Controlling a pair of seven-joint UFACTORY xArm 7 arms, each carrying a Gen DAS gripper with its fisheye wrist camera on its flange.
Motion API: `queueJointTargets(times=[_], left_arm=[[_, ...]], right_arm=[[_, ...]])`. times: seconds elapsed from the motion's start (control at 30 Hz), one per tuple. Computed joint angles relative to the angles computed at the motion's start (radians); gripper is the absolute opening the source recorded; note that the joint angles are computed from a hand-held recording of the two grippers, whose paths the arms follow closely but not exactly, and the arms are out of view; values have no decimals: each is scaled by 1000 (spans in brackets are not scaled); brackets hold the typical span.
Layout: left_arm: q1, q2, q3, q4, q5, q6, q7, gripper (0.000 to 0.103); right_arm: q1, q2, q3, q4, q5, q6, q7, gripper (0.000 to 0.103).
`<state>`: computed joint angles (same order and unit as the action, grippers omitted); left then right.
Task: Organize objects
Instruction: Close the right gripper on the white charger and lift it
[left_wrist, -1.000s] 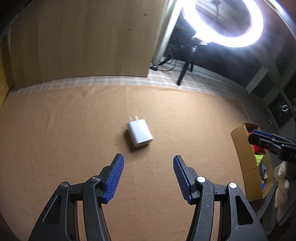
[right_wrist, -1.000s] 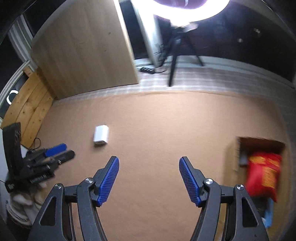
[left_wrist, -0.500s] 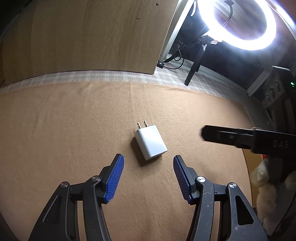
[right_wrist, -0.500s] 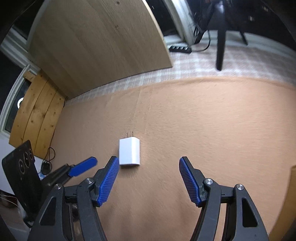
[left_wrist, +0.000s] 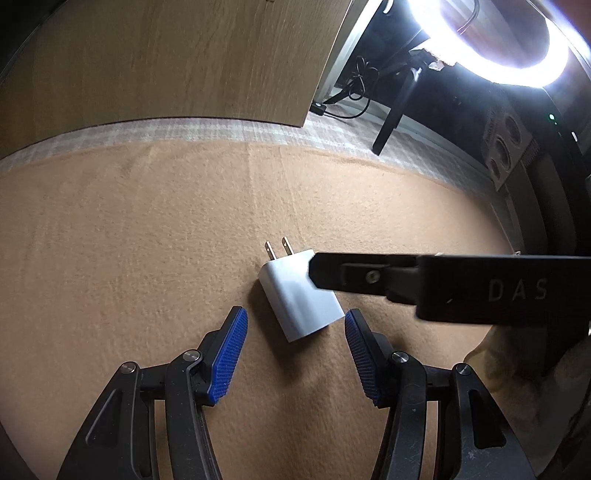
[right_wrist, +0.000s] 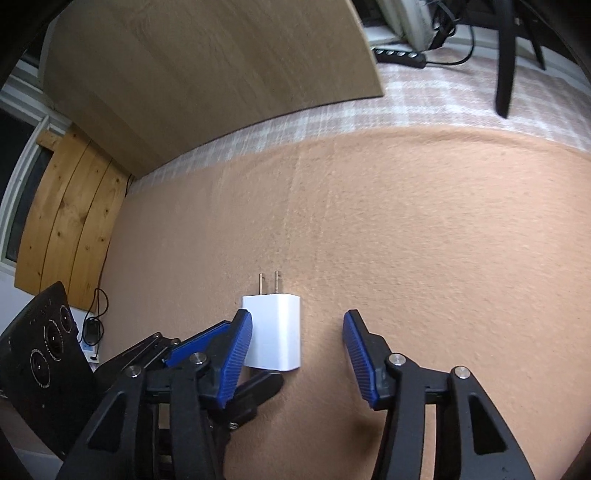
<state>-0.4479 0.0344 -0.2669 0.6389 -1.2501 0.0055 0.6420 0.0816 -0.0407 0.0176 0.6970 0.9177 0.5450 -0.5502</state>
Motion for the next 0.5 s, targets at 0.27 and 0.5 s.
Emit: queueJointTargets(times=[0.27, 0.5], left_arm=[[16, 31, -10, 50, -152, 23, 158, 49], [5, 29, -10, 50, -150, 19, 140, 47]], right_arm=[[-6, 34, 9, 34, 24, 47, -30, 33], [-13, 25, 9, 27, 8, 54, -27, 31]])
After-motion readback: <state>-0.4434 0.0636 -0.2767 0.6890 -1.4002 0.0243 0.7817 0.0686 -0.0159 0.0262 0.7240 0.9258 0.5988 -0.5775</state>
